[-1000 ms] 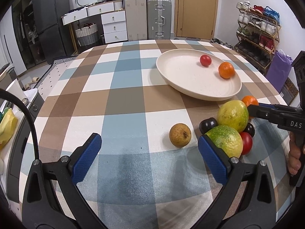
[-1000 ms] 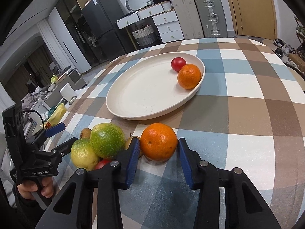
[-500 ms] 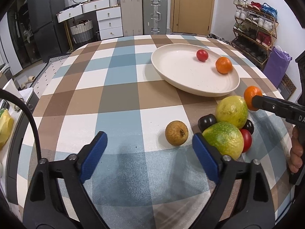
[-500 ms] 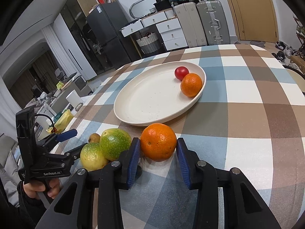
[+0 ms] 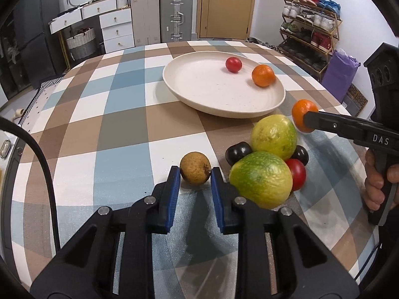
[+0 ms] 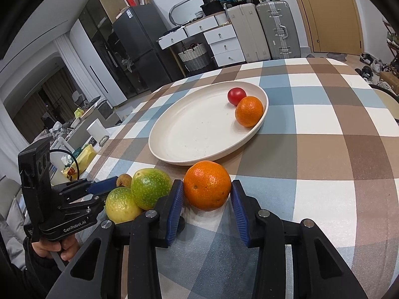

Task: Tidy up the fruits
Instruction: 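Grasp the small brown fruit with the left tool while the right tool grasps another mandarin, then carry the brown fruit and mandarin onto the white plate and open both tools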

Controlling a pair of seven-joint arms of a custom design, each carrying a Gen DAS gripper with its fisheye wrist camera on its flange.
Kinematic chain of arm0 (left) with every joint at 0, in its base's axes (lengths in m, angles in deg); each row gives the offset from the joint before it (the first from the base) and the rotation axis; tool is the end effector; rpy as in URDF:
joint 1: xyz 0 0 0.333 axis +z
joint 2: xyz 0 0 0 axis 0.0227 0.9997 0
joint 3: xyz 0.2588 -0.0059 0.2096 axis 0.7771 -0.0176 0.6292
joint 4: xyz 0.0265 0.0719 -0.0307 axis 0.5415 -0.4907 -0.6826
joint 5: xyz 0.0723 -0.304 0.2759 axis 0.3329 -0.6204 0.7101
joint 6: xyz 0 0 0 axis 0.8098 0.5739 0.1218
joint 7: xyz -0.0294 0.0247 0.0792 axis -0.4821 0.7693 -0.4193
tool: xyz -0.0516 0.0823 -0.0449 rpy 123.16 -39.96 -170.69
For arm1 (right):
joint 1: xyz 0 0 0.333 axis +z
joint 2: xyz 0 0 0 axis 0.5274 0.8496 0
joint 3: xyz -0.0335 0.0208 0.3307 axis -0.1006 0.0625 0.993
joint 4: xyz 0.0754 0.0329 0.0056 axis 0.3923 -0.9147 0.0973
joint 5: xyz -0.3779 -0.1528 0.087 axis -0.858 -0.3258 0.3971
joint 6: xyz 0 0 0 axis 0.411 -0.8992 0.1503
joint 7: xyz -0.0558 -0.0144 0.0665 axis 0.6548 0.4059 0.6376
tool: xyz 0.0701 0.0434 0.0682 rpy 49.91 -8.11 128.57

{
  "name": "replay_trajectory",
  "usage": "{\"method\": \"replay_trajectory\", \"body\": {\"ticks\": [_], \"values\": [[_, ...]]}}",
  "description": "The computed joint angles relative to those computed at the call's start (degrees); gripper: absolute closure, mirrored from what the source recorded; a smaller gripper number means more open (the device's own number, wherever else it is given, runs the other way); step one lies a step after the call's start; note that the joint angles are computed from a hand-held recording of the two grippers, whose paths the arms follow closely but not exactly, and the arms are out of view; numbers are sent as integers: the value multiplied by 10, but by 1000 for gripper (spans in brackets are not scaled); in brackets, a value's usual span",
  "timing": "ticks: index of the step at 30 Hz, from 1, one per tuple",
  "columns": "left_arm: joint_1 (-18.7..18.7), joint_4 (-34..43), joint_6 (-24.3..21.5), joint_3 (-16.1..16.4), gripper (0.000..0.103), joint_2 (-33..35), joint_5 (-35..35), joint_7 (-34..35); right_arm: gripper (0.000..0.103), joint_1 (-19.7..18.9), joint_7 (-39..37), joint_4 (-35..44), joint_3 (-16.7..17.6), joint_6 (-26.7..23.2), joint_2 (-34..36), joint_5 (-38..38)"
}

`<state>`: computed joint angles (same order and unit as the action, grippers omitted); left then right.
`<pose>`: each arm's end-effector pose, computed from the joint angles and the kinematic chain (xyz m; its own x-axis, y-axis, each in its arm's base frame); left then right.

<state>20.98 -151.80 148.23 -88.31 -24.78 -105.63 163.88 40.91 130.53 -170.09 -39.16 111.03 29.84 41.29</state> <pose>0.7034 -0.0308 0.3583 -0.3485 -0.9354 0.0601 -0.7220 0.2270 -0.6536 0.6575 0.2263 0.3758 0.2320 -0.9060 -0.3539 -0.7595 0.0586 -0.6478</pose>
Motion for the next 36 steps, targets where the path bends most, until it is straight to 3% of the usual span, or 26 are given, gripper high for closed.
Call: {"method": "replay_trajectory", "body": {"ticks": [7,16,20,30,36], "values": [[5,-6,19,-5,81,-2,-8,-7,64,-8,-14,1,10,2,1,11],[40,-8,35,-39,81,1,-5,-5,64,-11,-29,4,15,7,3,26],[74,-9,45,-76,81,6,-18,10,64,-16,-38,7,20,8,3,35],[97,-5,85,-113,81,22,24,-17,64,-24,-64,11,34,22,4,57],[107,22,85,-132,81,51,66,-45,64,-19,-59,23,32,34,11,49]]}}
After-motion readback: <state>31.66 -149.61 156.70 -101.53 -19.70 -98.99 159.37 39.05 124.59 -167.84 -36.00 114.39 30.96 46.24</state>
